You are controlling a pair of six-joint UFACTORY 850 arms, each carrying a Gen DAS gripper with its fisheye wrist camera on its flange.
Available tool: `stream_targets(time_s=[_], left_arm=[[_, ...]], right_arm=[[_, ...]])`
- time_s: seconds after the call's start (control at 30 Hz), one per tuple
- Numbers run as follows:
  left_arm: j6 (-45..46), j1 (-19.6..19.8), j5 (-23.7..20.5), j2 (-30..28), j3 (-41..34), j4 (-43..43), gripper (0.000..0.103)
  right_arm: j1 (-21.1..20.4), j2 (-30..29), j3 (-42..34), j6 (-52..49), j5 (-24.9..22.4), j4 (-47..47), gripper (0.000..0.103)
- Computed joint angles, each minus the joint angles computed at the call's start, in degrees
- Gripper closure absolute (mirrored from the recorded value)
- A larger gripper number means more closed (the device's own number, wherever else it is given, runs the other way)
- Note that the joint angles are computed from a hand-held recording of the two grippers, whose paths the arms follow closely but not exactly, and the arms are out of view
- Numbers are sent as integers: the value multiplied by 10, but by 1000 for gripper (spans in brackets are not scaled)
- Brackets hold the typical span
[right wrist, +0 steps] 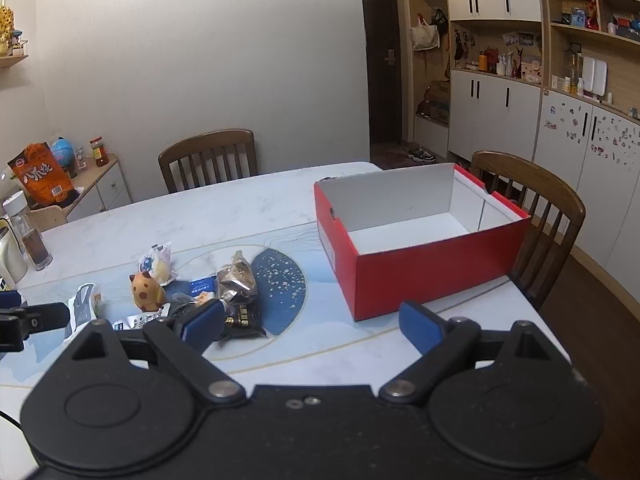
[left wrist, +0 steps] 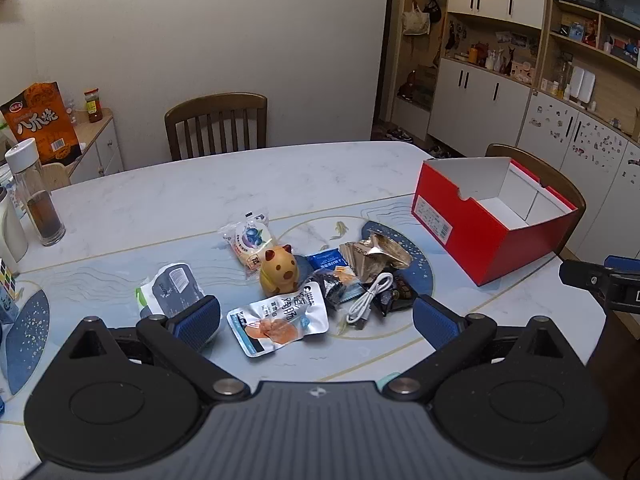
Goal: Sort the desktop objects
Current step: 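Move both tools toward the snack pile on the table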
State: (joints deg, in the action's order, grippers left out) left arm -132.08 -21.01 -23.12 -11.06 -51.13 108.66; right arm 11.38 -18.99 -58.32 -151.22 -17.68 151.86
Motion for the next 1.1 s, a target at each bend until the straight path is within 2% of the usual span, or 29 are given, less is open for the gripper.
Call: stream_targets(time_s=[0.43, 0.6, 1.1], left_arm=[[-11, 46, 29, -24, -21, 29, 0], [14, 64, 17, -38, -31, -10, 0], [35, 119, 46, -66, -49, -25, 0]], right_arm=[[24, -47, -57, 26, 24, -28, 9], [35, -66, -80, 22, 34, -29, 9], [64, -117, -141, 20, 74, -22, 9]])
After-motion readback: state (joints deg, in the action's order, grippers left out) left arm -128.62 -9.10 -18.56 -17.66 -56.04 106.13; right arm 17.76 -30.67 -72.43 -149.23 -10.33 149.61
